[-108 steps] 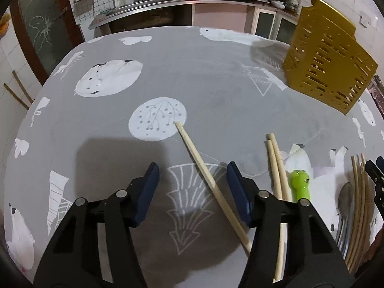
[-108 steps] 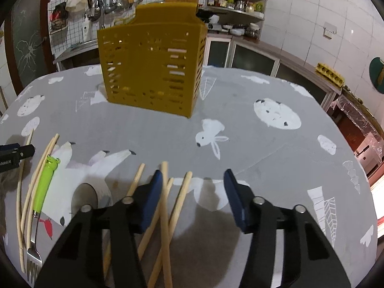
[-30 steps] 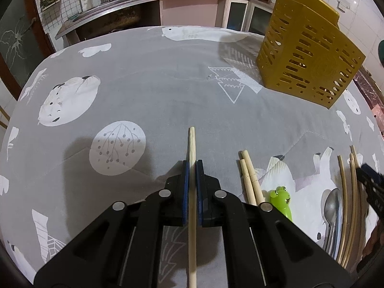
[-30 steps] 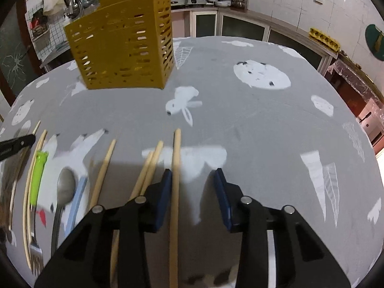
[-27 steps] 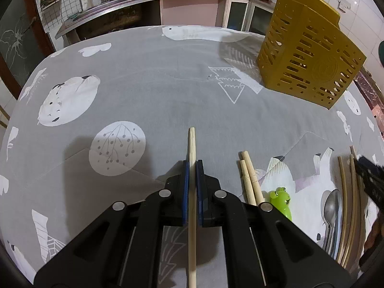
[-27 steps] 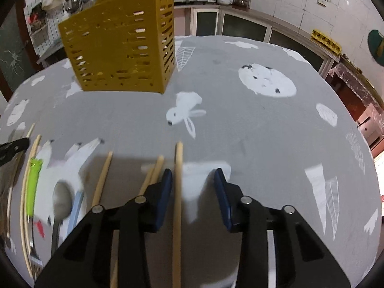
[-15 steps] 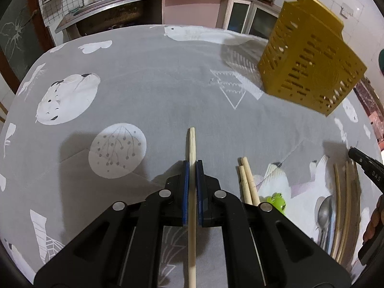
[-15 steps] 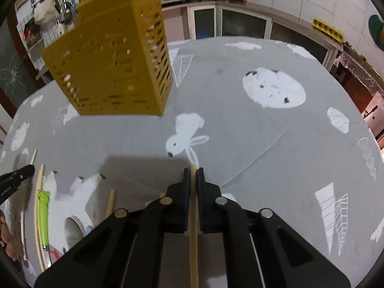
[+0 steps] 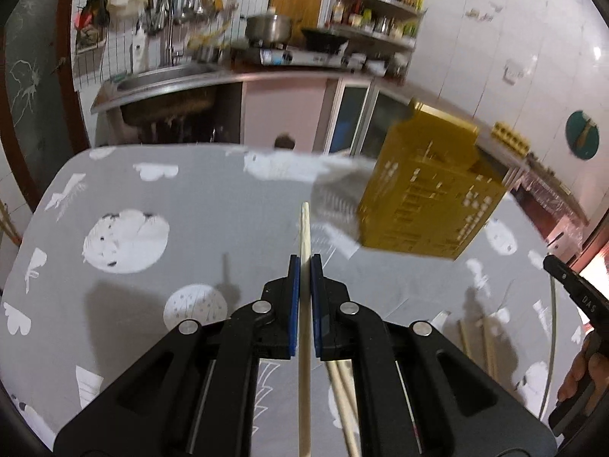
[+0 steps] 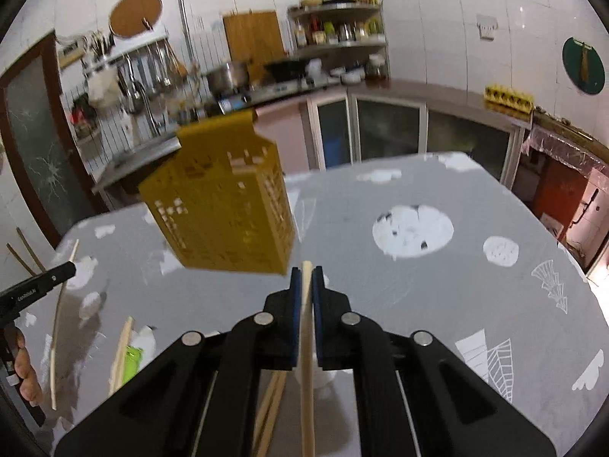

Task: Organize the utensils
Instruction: 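Lift both held chopsticks and carry them toward the yellow utensil holder, then lower both chopsticks into the yellow holder and open both tools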

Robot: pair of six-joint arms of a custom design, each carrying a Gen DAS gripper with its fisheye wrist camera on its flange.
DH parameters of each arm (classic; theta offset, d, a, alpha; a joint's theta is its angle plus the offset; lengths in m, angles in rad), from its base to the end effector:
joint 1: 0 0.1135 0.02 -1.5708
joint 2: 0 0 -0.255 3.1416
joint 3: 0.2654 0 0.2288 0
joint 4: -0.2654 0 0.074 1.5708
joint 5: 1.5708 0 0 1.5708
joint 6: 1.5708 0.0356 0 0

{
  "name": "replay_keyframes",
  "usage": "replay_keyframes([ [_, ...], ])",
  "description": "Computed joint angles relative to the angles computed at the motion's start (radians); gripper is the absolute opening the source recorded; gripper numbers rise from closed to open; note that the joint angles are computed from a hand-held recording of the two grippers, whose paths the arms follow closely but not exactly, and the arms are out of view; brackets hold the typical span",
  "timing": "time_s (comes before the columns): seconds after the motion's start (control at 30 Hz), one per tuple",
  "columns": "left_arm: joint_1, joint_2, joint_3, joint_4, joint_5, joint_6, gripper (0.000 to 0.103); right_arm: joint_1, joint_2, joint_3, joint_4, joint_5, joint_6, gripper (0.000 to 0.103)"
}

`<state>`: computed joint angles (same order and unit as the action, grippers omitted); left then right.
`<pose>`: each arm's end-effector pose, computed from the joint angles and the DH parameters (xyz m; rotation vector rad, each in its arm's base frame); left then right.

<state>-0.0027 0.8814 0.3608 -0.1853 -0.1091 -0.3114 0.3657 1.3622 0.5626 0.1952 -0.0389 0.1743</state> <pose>0.1624 0.0034 0.1815 -0.4057 2.2355 -0.0415 0.2370 0.0922 0.1842 -0.2321 2.1837 0.3485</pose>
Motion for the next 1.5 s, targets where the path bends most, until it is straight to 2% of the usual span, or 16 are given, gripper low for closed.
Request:
replay_keyframes([
  [0.1,0.0,-0.06,-0.001,-0.014,0.007,0.002,0.004,-0.007,-0.066,-0.034,0.029,-0.011,0.005,0.006],
  [0.33,-0.08,-0.224,-0.002,-0.102,-0.084,-0.01,0.004,-0.007,-0.16,-0.062,0.022,-0.029,0.004,0.006],
  [0.57,-0.112,-0.313,-0.004,-0.175,-0.099,-0.011,0.004,-0.004,-0.236,-0.102,0.025,-0.043,0.004,0.006],
  [0.8,-0.107,-0.391,0.011,-0.241,-0.069,-0.02,0.004,0.0,-0.301,-0.114,0.0,-0.051,0.007,0.006],
  [1.0,-0.106,-0.426,0.007,-0.246,-0.044,-0.013,0.004,-0.012,-0.322,-0.12,-0.005,-0.089,0.021,0.006],
  [1.1,-0.14,-0.421,0.0,-0.23,-0.093,-0.005,0.004,-0.01,-0.343,-0.141,0.026,-0.084,0.018,0.006],
  [1.2,-0.138,-0.373,-0.002,-0.19,-0.09,0.007,0.004,-0.017,-0.351,-0.156,0.074,-0.077,0.018,0.006],
  [1.33,-0.167,-0.364,0.005,-0.18,-0.116,0.005,0.004,-0.06,-0.383,-0.189,0.159,-0.141,0.043,0.006],
  [1.5,-0.241,-0.357,0.029,-0.192,-0.189,0.002,0.004,-0.059,-0.381,-0.174,0.137,-0.12,0.014,0.006],
])
